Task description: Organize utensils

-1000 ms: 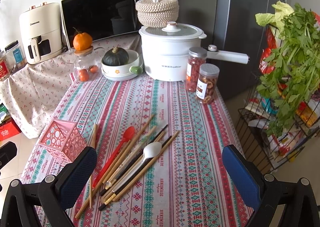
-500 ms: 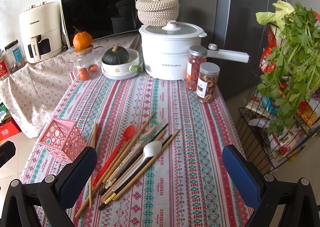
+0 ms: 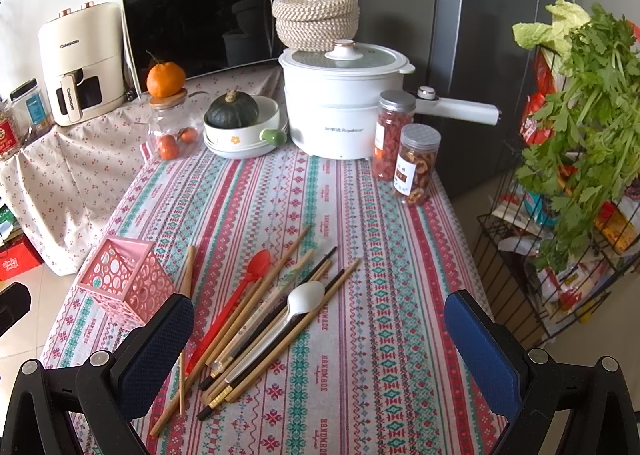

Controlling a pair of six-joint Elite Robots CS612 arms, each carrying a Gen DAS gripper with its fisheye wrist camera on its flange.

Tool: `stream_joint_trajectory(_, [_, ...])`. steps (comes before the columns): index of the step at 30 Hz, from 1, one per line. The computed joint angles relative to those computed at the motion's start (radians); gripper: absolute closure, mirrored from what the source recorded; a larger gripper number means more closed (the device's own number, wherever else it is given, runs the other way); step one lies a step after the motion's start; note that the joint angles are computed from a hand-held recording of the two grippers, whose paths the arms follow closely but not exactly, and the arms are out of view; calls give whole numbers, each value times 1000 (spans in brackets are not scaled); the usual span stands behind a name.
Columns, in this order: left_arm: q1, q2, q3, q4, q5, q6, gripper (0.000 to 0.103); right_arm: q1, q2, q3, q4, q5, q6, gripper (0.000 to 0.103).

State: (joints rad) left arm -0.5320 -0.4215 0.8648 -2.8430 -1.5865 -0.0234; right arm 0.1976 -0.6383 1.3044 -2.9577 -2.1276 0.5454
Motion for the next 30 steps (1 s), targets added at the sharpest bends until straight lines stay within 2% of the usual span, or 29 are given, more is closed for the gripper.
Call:
stream_joint_trajectory(14, [-1, 10, -19, 28, 8, 7, 4, -7, 1, -4, 29, 1, 19, 0])
stream_joint_trajectory(17, [0, 17, -36, 48, -12, 18, 4, -11, -2, 0, 34, 3, 31, 0])
stream_joint_trajectory(21, [-3, 24, -57, 47, -18, 53, 4, -16, -8, 5, 47, 6, 47, 0])
stream_joint_trajectory(24, [-8, 31, -79, 57, -14, 96, 4, -26, -17, 11, 64, 34, 60, 0])
stream_joint_trajectory(28, [-13, 47, -130, 118, -48, 159, 4, -41, -26, 13, 89, 84, 79, 0])
stream_joint_trajectory(30, [-13, 61, -174, 190, -81, 192, 4, -51, -29, 10, 108, 115, 86, 0])
